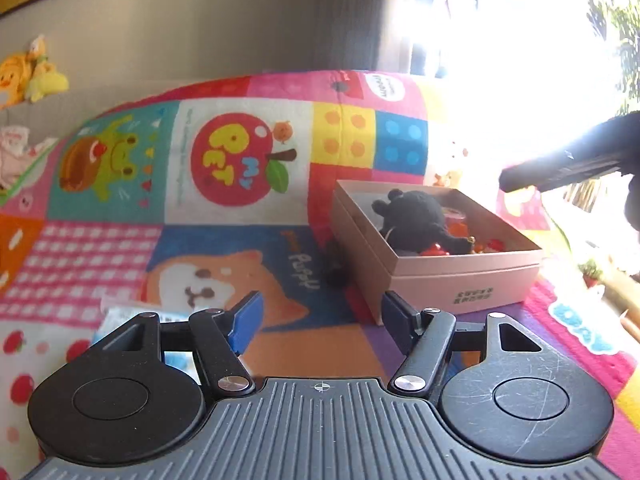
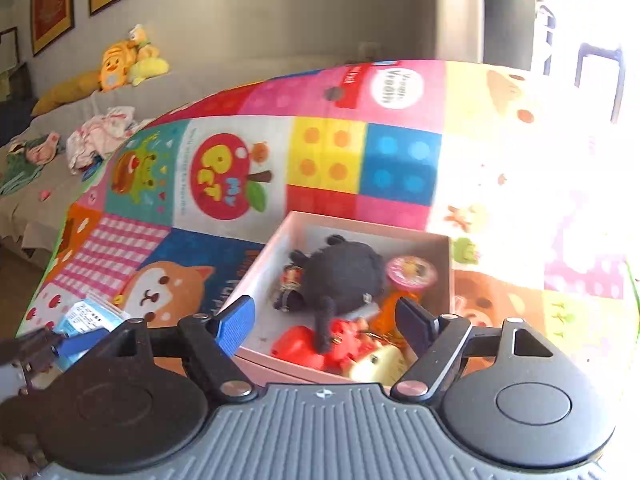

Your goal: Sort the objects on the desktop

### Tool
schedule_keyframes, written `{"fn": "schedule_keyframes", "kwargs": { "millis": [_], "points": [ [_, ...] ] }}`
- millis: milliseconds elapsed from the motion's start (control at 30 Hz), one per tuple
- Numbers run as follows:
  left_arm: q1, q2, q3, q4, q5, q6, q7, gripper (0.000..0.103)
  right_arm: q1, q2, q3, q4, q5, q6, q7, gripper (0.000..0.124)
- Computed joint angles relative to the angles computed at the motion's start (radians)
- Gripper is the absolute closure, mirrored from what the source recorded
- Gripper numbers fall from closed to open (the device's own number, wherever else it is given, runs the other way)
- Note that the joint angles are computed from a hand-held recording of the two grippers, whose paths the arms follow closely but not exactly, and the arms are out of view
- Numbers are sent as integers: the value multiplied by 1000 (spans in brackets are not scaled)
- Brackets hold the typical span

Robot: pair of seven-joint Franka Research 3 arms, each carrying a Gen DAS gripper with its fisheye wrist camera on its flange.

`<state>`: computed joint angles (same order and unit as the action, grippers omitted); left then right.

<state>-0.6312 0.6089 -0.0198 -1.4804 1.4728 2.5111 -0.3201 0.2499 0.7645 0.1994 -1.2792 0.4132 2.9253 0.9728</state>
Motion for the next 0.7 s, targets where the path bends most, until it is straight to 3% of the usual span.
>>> {"fn": "schedule_keyframes", "kwargs": {
  "millis": [33, 100, 200, 333, 400, 533, 700],
  "points": [
    [16, 21, -8, 33, -35, 1, 63, 36, -10, -4, -1, -34, 11, 49, -1, 39],
    [49, 67, -18, 104, -116, 33, 174, 48, -22, -11, -7, -102, 22, 154, 2, 37],
    [85, 153, -27, 219, -232, 80, 347, 57, -56, -2, 10, -163, 22, 242, 20, 33],
    [92, 274, -32, 384, -353, 56, 577, 60, -186, 14, 147, -218, 29, 239, -7, 28],
    [91, 324, -29, 453, -399, 55, 659, 60, -215, 26, 177, -235, 30, 260, -18, 27],
    [90, 392, -6, 546, -467, 91, 759, 63, -228, 45, 182, -231, 29, 258, 8, 25],
    [103, 430, 26, 587, -565, 138, 792, 51, -205, 61, 152, -207, 26, 224, 36, 24]
  ]
}}
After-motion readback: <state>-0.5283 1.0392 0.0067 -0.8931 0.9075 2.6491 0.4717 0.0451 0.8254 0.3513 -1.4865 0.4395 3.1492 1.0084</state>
